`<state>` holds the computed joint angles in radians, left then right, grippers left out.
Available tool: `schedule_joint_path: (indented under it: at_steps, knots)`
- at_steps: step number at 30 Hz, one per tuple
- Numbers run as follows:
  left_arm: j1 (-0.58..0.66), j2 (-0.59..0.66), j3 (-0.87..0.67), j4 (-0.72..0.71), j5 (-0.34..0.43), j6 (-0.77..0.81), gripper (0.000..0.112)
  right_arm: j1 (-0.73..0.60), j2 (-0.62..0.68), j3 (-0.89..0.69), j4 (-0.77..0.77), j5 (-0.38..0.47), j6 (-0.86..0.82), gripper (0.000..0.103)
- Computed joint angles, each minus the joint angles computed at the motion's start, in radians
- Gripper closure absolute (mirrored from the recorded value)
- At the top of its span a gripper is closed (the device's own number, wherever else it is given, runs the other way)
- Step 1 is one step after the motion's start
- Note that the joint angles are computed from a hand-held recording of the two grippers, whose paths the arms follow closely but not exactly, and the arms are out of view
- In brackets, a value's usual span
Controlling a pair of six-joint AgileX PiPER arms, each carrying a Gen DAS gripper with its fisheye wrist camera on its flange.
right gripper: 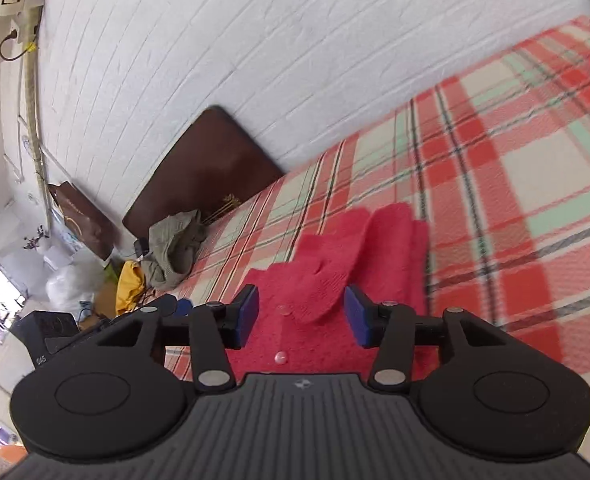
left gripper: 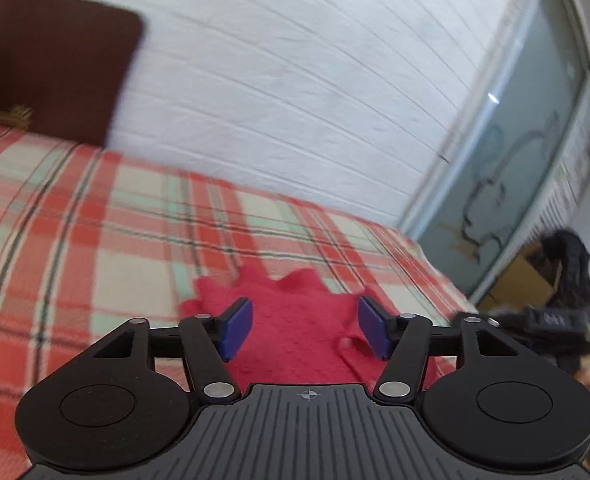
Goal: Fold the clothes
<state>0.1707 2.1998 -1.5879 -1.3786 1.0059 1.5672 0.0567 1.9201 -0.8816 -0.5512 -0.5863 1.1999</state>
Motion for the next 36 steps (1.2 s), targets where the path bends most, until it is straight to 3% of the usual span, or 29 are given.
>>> schedule_joint_path:
  at_steps: [3, 5, 6, 7, 9, 11, 13, 15, 16, 20, 22, 24, 27, 31, 33, 34, 35, 36]
  knots:
    - [-0.050, -0.027, 0.068, 0.001, -0.041, 0.138, 0.039, 0.009, 0.071, -0.072, -0.045, 0.026, 0.093, 0.052]
    - [-0.060, -0.026, 0.082, 0.003, -0.028, 0.145, 0.039, 0.001, 0.095, -0.112, -0.131, 0.053, 0.186, 0.056]
    - [-0.062, -0.022, 0.079, 0.003, -0.025, 0.134, 0.039, -0.003, 0.107, -0.133, -0.179, 0.067, 0.237, 0.070]
    - [-0.064, -0.017, 0.073, 0.003, -0.022, 0.119, 0.039, -0.010, 0.118, -0.162, -0.253, 0.074, 0.307, 0.092]
    - [-0.067, -0.007, 0.060, 0.003, -0.018, 0.090, 0.039, -0.019, 0.138, -0.222, -0.363, 0.079, 0.406, 0.098]
    - [-0.075, 0.000, 0.045, 0.000, -0.023, 0.060, 0.039, -0.010, 0.152, -0.284, -0.315, 0.100, 0.344, 0.098]
    - [-0.086, 0.002, 0.037, 0.001, -0.038, 0.037, 0.038, -0.003, 0.159, -0.305, -0.176, 0.091, 0.206, 0.093]
    - [-0.094, 0.003, 0.033, 0.005, -0.053, 0.031, 0.038, -0.004, 0.151, -0.293, -0.073, 0.070, 0.128, 0.076]
    - [-0.096, 0.007, 0.025, 0.011, -0.058, 0.030, 0.038, -0.004, 0.148, -0.288, -0.024, 0.059, 0.092, 0.072]
    - [-0.100, 0.040, -0.025, 0.020, -0.112, 0.017, 0.035, 0.013, 0.092, -0.208, 0.174, 0.108, -0.132, 0.068]
    - [-0.100, 0.060, -0.053, 0.010, -0.184, -0.044, 0.032, 0.011, 0.064, -0.150, 0.291, 0.129, -0.257, 0.044]
    - [-0.096, 0.095, -0.105, 0.028, -0.247, -0.159, 0.031, -0.002, 0.056, -0.124, 0.353, 0.157, -0.297, 0.041]
    - [-0.080, 0.172, -0.243, 0.151, -0.224, -0.414, 0.031, -0.029, 0.081, -0.130, 0.287, 0.168, -0.218, 0.041]
    - [-0.083, 0.205, -0.303, 0.177, -0.194, -0.460, 0.032, -0.026, 0.124, -0.173, 0.240, 0.196, -0.164, 0.045]
    - [-0.091, 0.201, -0.297, 0.162, -0.200, -0.430, 0.038, -0.024, 0.140, -0.194, 0.199, 0.203, -0.122, 0.049]
    - [-0.095, 0.199, -0.293, 0.154, -0.204, -0.414, 0.043, -0.024, 0.146, -0.204, 0.171, 0.208, -0.097, 0.058]
    - [-0.099, 0.203, -0.304, 0.169, -0.206, -0.420, 0.061, -0.025, 0.151, -0.212, 0.134, 0.209, -0.062, 0.063]
    - [-0.104, 0.211, -0.321, 0.191, -0.205, -0.435, 0.085, -0.028, 0.154, -0.221, 0.095, 0.218, -0.025, 0.081]
